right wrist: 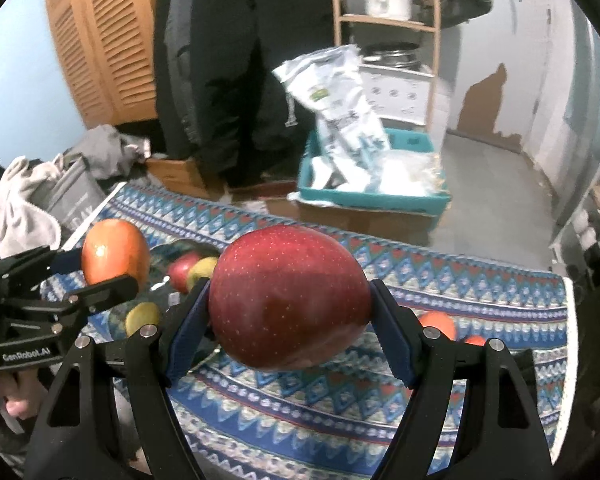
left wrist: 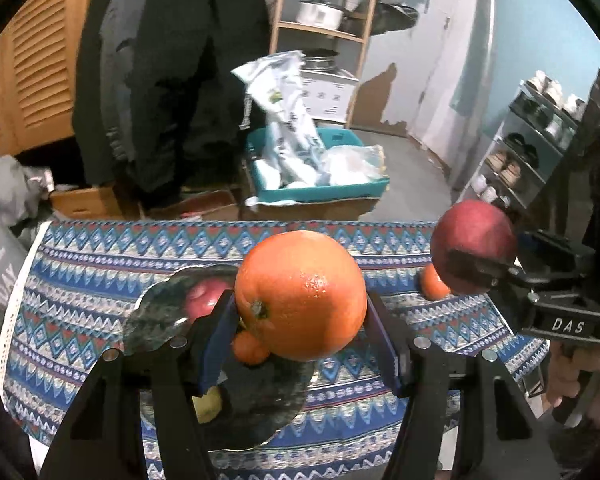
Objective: Organize fruits
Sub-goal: 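Lower the orange with left tool while right tool lowers the dark red apple into the bowl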
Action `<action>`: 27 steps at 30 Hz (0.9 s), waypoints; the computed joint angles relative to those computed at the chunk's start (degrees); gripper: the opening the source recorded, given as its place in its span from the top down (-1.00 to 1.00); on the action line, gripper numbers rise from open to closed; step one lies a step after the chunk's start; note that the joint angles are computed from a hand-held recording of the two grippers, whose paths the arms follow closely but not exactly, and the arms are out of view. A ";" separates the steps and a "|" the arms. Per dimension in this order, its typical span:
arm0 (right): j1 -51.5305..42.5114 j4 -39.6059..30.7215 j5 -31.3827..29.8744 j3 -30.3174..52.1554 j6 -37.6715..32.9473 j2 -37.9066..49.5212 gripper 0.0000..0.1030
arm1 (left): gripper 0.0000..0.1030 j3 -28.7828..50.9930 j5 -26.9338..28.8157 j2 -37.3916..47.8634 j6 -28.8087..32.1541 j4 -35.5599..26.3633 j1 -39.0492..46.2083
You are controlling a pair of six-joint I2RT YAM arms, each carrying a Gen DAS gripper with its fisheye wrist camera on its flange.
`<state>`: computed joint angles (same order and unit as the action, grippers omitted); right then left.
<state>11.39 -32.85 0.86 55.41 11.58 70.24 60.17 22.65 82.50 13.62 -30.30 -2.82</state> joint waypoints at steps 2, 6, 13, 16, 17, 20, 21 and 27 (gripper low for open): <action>1.59 0.95 0.07 0.40 0.60 1.91 -0.50 | -0.24 0.12 0.12 0.74 0.61 0.24 1.58; 4.79 2.63 0.29 1.93 1.91 6.68 -0.50 | -0.24 0.65 0.23 3.13 1.59 0.92 5.11; 9.89 5.21 0.03 4.64 3.60 15.00 -0.50 | -0.24 2.59 0.77 9.33 2.74 1.42 10.34; 11.58 5.85 -0.19 5.78 4.09 18.23 -0.50 | -0.24 3.63 0.60 12.33 2.82 1.48 11.93; 12.18 6.02 -0.23 6.14 4.18 19.29 -0.50 | -0.24 3.73 0.49 13.08 2.86 1.61 12.34; 13.72 6.44 -0.38 6.99 4.41 22.00 -0.50 | -0.24 4.16 0.39 14.96 3.40 1.95 13.46; 14.26 6.58 -0.34 7.33 4.45 23.02 -0.50 | -0.24 4.07 0.28 15.46 3.57 2.31 13.73; 16.62 6.70 -0.01 9.20 4.67 27.77 -0.50 | -0.24 5.16 -1.37 19.89 3.60 3.08 15.00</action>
<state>28.01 -26.15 0.85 64.62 16.24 98.01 65.33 21.28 102.40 17.21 -27.22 12.18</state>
